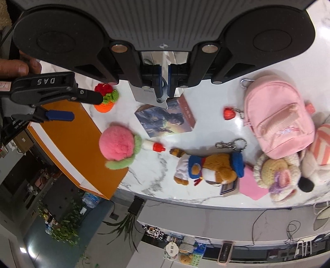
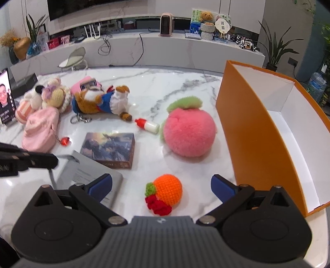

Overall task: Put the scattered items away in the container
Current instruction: 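Grasp the grey booklet with the left tool while the right tool grasps the crocheted orange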

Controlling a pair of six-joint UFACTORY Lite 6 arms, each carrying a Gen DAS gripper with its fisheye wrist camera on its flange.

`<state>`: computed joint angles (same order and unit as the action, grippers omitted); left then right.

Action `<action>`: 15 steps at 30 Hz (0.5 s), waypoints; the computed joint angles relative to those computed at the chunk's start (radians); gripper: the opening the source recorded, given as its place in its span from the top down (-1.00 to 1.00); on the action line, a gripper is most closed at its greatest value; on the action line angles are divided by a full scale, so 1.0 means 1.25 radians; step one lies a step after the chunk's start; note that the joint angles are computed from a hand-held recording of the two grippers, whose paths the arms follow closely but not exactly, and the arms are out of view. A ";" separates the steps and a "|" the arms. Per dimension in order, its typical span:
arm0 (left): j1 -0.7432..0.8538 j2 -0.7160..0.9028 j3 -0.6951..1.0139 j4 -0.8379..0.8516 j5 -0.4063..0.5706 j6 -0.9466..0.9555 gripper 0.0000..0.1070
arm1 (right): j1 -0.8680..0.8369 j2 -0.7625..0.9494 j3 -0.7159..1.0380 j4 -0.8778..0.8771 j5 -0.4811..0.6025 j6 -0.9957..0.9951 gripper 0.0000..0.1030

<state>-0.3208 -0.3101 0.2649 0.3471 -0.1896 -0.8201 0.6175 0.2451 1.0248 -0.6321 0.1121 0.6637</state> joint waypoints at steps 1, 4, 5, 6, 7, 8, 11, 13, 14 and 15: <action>0.007 0.008 -0.001 0.009 -0.005 -0.008 0.90 | 0.002 0.009 0.002 -0.033 0.003 0.031 -0.96; 0.029 0.050 0.001 0.076 -0.031 -0.069 0.90 | 0.007 0.036 0.010 -0.094 0.012 0.088 -0.84; 0.029 0.059 0.002 0.071 -0.035 -0.064 0.90 | 0.008 0.047 0.015 -0.095 0.015 0.090 -0.81; 0.027 0.067 0.002 0.057 -0.039 -0.052 0.89 | 0.009 0.058 0.020 -0.096 0.018 0.092 -0.77; 0.024 0.075 0.002 0.044 -0.043 -0.041 0.89 | 0.011 0.066 0.025 -0.096 0.019 0.092 -0.64; 0.021 0.080 0.003 0.041 -0.043 -0.037 0.89 | 0.013 0.074 0.029 -0.095 0.020 0.092 -0.57; 0.009 0.091 0.007 0.011 -0.041 -0.009 0.87 | 0.019 0.091 0.037 -0.083 0.020 0.078 -0.45; 0.014 0.102 0.008 0.039 -0.054 -0.033 0.63 | 0.022 0.099 0.039 -0.085 0.017 0.079 -0.43; 0.016 0.107 0.009 0.053 -0.061 -0.045 0.35 | 0.024 0.103 0.040 -0.109 0.016 0.101 -0.43; 0.013 0.108 0.009 0.050 -0.062 -0.041 0.05 | 0.025 0.105 0.041 -0.135 0.015 0.128 -0.43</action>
<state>-0.3044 -0.1747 0.2765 0.4091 -0.2667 -0.8711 0.6492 0.3768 1.0762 -0.8012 0.1314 0.8235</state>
